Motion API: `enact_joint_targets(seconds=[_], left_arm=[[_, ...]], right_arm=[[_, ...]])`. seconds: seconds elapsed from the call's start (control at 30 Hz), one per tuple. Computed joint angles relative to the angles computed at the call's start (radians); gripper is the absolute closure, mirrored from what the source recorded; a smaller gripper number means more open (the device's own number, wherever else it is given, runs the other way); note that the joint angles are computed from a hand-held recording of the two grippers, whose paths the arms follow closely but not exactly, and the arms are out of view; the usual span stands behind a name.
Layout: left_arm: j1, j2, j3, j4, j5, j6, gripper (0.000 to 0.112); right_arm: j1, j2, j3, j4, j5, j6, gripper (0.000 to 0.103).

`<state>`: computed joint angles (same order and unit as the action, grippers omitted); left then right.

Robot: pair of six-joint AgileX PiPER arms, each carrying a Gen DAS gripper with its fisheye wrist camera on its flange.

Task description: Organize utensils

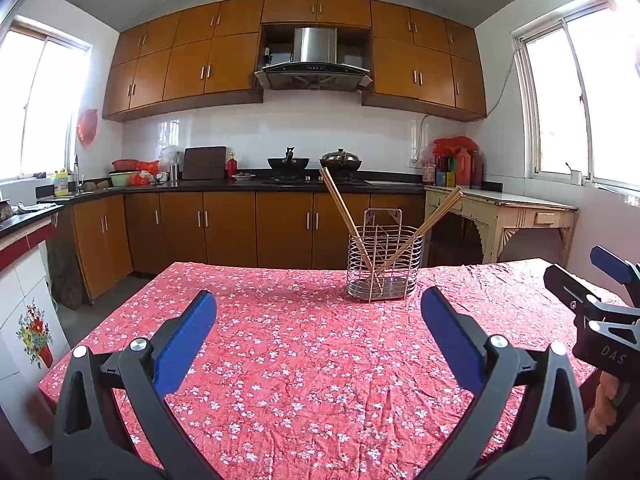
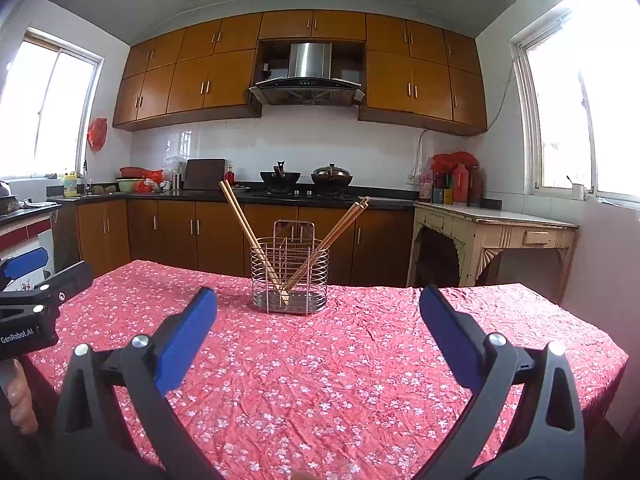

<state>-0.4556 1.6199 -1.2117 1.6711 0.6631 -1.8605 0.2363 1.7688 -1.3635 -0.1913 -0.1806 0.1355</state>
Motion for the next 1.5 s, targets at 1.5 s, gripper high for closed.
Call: enact_joint_targets(seconds=[1.5], left_arm=[[0.008, 0.007, -0.021, -0.035, -0.021, 0.027, 0.011]], right_arm=[[-0.013, 0.011, -0.012, -0.147, 0.003, 0.155, 0.004]])
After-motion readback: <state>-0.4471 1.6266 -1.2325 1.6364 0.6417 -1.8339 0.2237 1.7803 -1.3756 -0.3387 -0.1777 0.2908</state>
